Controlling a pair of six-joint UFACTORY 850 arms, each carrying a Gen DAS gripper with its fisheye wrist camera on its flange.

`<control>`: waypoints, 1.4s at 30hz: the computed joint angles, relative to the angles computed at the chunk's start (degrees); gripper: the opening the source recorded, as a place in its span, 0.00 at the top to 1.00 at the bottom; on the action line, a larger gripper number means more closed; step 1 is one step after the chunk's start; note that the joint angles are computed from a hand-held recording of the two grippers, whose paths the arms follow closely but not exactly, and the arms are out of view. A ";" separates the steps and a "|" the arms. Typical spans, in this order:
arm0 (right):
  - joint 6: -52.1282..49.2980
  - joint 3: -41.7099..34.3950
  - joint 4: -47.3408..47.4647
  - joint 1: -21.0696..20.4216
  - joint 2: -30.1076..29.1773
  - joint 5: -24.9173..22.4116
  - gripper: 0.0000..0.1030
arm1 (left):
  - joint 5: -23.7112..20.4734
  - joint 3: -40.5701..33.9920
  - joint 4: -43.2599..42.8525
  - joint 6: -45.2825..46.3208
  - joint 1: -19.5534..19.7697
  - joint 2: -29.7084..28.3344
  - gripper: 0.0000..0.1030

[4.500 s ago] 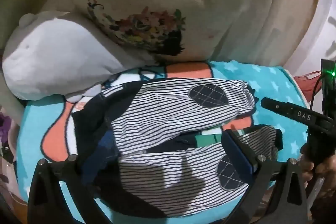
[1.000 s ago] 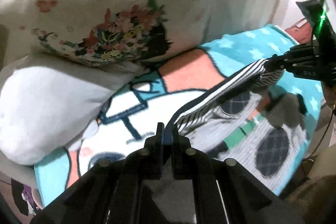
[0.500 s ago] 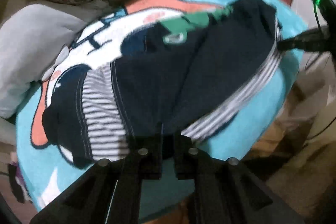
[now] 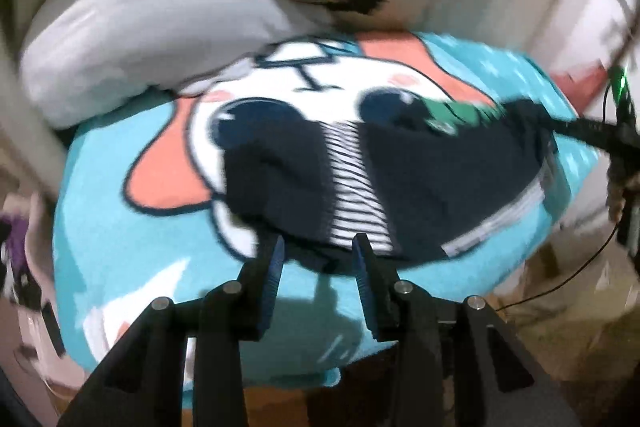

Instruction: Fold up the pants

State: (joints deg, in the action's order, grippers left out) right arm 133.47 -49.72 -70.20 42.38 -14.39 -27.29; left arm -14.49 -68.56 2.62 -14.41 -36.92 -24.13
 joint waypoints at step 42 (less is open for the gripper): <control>-61.11 -42.29 32.86 6.96 -28.18 3.11 0.69 | 5.32 8.47 7.45 -26.94 9.00 4.11 0.59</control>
State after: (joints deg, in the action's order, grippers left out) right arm 72.36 -92.01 -37.33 49.35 -42.58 -24.18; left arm -9.18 -60.09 10.07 -41.34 -27.92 -20.02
